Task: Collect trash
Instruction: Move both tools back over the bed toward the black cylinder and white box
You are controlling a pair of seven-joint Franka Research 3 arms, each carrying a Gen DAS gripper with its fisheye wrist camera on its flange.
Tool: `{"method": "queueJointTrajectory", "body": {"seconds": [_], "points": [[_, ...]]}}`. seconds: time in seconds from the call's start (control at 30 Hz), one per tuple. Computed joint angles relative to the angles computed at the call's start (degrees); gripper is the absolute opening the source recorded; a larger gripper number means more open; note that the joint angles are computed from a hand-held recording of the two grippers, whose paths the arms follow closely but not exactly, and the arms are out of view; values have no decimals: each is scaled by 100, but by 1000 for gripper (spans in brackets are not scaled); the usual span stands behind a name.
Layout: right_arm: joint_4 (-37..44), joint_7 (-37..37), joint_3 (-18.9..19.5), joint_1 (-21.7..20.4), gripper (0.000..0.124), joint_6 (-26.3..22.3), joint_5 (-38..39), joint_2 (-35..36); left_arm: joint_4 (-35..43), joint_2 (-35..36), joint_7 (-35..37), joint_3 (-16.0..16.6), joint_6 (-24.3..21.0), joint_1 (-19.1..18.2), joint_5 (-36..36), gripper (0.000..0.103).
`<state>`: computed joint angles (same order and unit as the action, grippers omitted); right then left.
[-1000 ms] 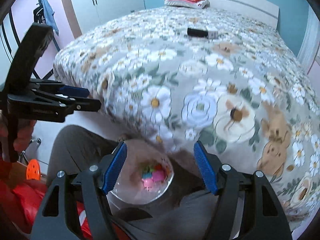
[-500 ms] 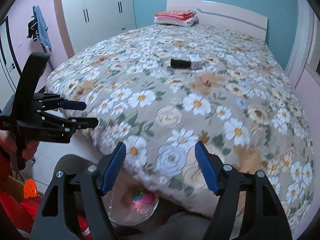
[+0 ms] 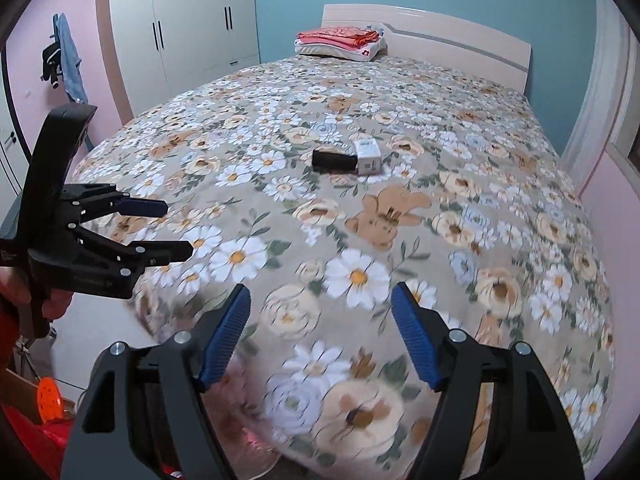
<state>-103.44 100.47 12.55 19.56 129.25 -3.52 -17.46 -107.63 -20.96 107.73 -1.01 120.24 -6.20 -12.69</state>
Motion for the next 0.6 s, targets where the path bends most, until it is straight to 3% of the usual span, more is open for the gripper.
{"method": "queueJointTrajectory", "body": {"seconds": [0.23, 0.6], "points": [[1179, -107, -135, -10, 78, -265, -398, 1065, 903, 976, 552, 47, 4, 83, -338, 74], [3501, -417, -652, 440, 79, -888, -603, 2976, 2744, 2707, 901, -422, -381, 649, -279, 74]]}}
